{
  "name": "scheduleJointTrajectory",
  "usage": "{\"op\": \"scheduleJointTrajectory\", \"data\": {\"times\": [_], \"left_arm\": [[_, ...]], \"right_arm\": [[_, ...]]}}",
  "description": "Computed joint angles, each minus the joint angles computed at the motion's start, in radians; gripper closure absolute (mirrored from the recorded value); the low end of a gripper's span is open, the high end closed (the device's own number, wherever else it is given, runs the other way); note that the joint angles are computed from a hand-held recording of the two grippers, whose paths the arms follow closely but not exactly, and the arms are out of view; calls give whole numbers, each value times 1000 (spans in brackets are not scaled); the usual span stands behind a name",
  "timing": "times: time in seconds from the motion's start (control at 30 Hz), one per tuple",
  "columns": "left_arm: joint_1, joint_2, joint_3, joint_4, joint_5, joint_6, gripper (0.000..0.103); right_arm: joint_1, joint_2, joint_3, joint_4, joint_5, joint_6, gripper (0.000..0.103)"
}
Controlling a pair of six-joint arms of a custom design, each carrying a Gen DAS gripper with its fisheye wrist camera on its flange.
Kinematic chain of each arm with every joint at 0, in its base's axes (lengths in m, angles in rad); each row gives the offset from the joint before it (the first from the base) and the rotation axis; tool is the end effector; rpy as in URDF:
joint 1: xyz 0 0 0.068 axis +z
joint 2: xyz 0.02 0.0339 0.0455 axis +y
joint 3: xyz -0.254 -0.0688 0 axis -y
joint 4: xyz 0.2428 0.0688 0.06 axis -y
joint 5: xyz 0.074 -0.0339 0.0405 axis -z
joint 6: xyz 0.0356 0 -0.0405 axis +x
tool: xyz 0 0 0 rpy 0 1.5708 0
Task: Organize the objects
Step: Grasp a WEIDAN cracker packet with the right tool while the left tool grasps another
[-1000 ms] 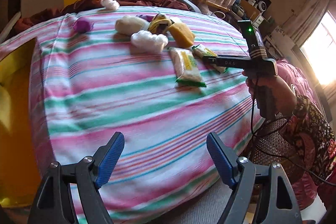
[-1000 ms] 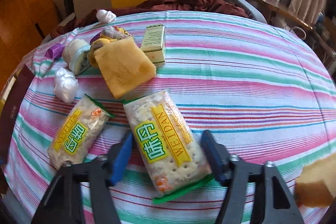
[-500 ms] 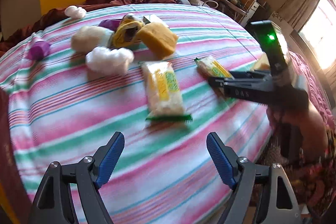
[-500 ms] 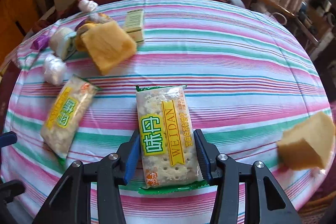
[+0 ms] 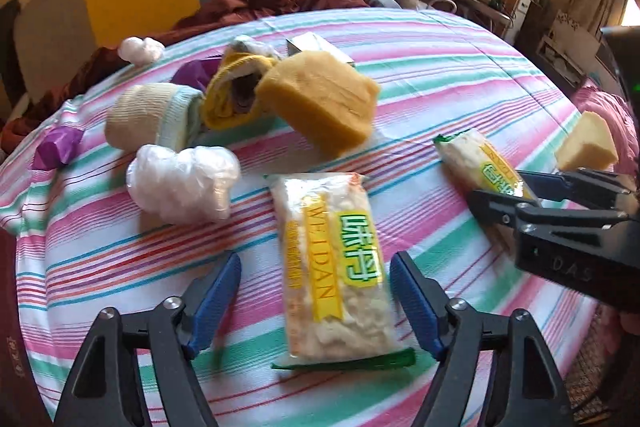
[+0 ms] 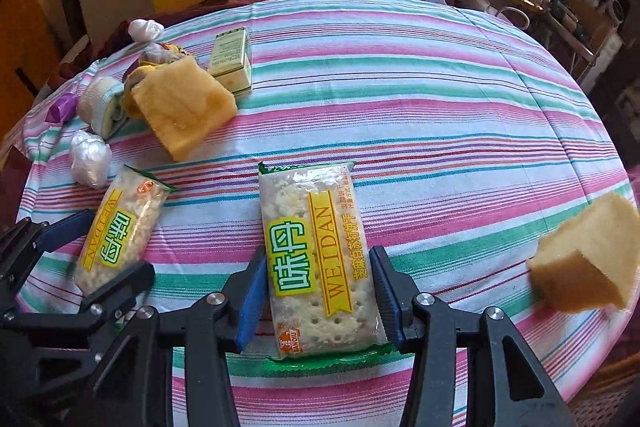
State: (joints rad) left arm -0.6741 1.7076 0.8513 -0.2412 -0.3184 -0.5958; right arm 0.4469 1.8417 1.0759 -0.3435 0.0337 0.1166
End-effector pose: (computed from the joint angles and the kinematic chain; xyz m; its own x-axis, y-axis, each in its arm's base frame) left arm 0.2477 -0.1837 0.1251 -0.8457 -0.0065 -0.5336 0.0082 0.9996 -0.0252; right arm 0.3192 0.1516 0.1351 -0.8506 -0.2787 -0.4458 -0.3216 0.9466 0.0218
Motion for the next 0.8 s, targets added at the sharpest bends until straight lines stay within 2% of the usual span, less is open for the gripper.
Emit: {"op": "scheduleJointTrajectory", "data": {"times": [0.13, 0.23, 0.3, 0.37, 0.53, 0.7, 0.8], "left_arm": [[-22, -35, -79, 88, -36, 33, 27], [-14, -78, -135, 135, -18, 62, 31], [-16, -99, -151, 135, -30, 57, 48], [-10, -136, -192, 158, -23, 56, 55], [-50, -198, -255, 166, -49, 46, 55], [-86, -267, -324, 168, -75, 36, 55], [-116, -349, -366, 117, -82, -1, 55]], "right_arm": [[-3, 10, 8, 2, -6, 7, 52], [-5, 10, 3, 10, -7, 7, 53], [-6, 3, -8, 20, -6, -3, 53], [-10, -5, -19, 38, -21, 4, 54], [-16, -19, -39, 73, -94, 24, 54], [25, -26, -55, 95, -74, 12, 54], [48, -30, -66, 113, -83, 11, 54]]}}
